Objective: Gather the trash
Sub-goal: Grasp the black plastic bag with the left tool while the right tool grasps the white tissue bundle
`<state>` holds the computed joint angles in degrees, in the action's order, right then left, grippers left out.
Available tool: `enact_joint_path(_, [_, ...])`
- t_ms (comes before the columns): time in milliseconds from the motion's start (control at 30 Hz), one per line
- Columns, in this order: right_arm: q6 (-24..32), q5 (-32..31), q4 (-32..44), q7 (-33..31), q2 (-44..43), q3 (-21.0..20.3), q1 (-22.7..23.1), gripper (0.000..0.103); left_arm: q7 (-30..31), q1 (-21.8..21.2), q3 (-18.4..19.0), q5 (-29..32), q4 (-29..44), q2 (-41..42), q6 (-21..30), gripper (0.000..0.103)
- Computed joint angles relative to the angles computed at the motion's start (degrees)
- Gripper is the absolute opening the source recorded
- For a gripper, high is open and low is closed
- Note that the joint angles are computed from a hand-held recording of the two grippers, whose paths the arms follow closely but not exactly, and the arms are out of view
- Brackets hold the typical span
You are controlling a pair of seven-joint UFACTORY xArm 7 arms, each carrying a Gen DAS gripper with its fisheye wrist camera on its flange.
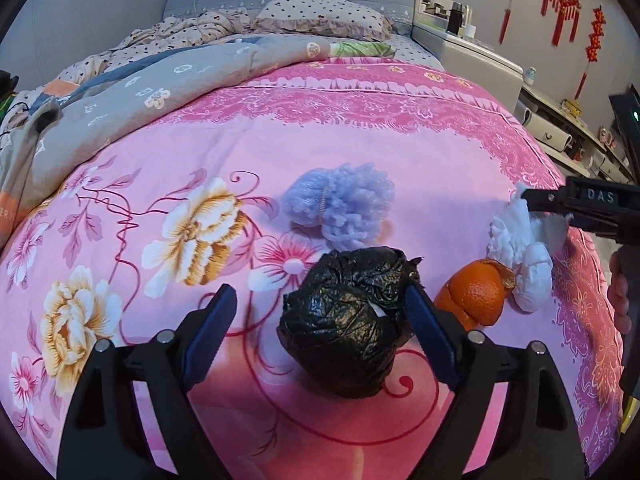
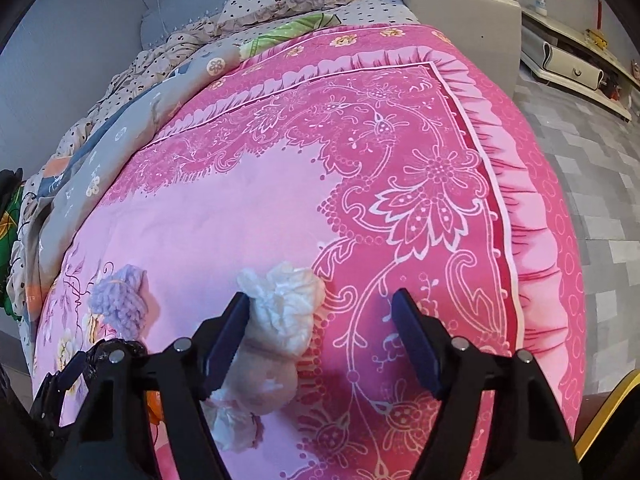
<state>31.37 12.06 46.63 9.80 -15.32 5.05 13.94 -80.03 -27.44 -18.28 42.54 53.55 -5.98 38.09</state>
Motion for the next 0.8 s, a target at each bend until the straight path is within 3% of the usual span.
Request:
enact_joint_path(267, [0.1, -0.5, 1.8, -0.6, 2.4, 1.0, 0.9, 0.053, 2.5, -1.9, 0.5, 0.3, 2.6, 4.1, -1.3, 0.049])
enact_joint_path(333, [0.2, -0.7, 2.1, -0.8, 2.7, 1.2, 1.2, 0.042, 2.3, -2.4, 0.9, 0.9, 2.6, 4.4, -1.5, 0.044])
enact_joint_path(500, [-0.4, -2.5, 1.5, -0.6, 2.1, 1.9, 1.5, 0.025, 1.2, -2.6, 1.6, 1.0, 1.4, 3.5, -2.6, 0.038])
enact_joint_path(800, [-0.7, -1.4, -0.5, -1.3, -1.8, 0.9, 1.9, 0.022, 1.8, -1.8, 0.5, -1.1, -0.9, -0.7, -2.3, 0.036])
